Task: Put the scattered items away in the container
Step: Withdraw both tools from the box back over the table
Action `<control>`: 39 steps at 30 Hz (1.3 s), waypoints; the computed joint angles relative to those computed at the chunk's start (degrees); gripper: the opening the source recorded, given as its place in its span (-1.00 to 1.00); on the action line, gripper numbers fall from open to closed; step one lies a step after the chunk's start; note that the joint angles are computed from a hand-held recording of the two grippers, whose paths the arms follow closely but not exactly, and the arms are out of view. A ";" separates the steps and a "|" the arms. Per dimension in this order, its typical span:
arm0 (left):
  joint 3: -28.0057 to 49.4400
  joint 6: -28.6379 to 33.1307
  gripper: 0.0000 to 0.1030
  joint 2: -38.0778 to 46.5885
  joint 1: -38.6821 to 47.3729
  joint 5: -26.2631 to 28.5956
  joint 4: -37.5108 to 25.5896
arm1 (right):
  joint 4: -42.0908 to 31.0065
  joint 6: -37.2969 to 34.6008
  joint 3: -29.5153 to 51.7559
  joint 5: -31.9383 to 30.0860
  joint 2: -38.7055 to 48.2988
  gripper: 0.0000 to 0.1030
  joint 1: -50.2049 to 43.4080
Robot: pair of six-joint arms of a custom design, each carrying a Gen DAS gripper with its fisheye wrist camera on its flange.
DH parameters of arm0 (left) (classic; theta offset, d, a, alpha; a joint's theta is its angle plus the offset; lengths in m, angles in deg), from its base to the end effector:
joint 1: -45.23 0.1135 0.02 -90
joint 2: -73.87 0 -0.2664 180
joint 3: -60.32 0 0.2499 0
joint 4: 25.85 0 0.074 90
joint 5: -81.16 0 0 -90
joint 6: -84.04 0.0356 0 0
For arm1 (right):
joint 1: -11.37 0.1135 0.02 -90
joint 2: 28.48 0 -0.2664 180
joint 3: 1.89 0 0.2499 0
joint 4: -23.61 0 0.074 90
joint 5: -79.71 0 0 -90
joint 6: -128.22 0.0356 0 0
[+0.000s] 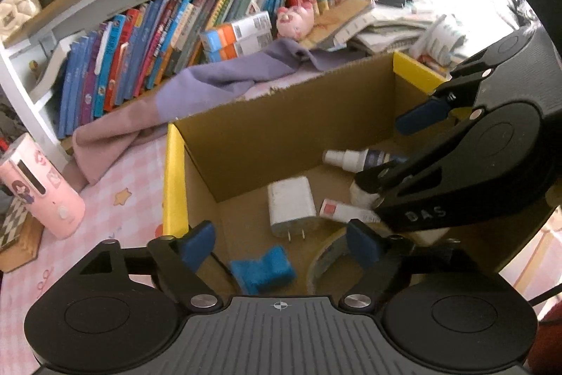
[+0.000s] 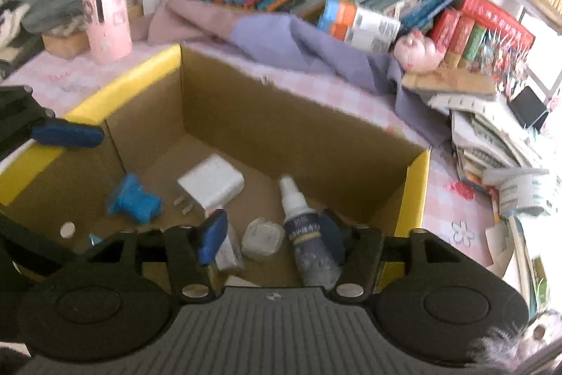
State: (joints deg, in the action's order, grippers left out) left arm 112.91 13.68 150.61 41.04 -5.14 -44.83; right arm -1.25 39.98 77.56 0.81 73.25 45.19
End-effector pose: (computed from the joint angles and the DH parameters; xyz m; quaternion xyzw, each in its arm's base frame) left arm 0.2660 -0.0218 0.1957 0.2019 0.8946 0.0241 0.3979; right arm 0.3191 0.2055 0.1997 -0.2219 0.9002 0.0254 0.3738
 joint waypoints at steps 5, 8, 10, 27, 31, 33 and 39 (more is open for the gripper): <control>-2.77 -1.57 0.70 -6.58 1.24 1.21 0.72 | 5.56 3.76 -5.60 2.01 -5.13 0.22 0.82; -3.52 -3.75 0.78 -11.03 3.77 3.89 -0.55 | 7.77 5.53 -8.77 4.62 -8.97 0.26 2.39; -4.19 -5.33 0.81 -14.18 5.52 5.35 -1.48 | 8.66 7.49 -10.51 6.90 -11.42 0.32 3.80; -11.43 -0.07 0.93 -41.61 29.22 20.37 -18.16 | 4.55 19.82 -14.71 27.73 -19.61 0.65 24.47; -11.51 6.19 0.93 -45.31 40.27 28.23 -25.09 | 0.38 24.14 -13.42 32.51 -18.76 0.65 30.49; -11.14 9.95 0.93 -46.07 46.71 32.91 -28.86 | -2.48 27.02 -12.73 34.18 -18.48 0.65 32.90; -9.71 24.67 0.93 -46.63 63.51 43.05 -40.64 | -12.60 39.27 -11.28 38.19 -18.29 0.66 39.46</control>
State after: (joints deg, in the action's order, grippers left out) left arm 103.20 38.35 103.97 104.56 37.91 -85.47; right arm -13.84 79.25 66.28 38.99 54.95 84.65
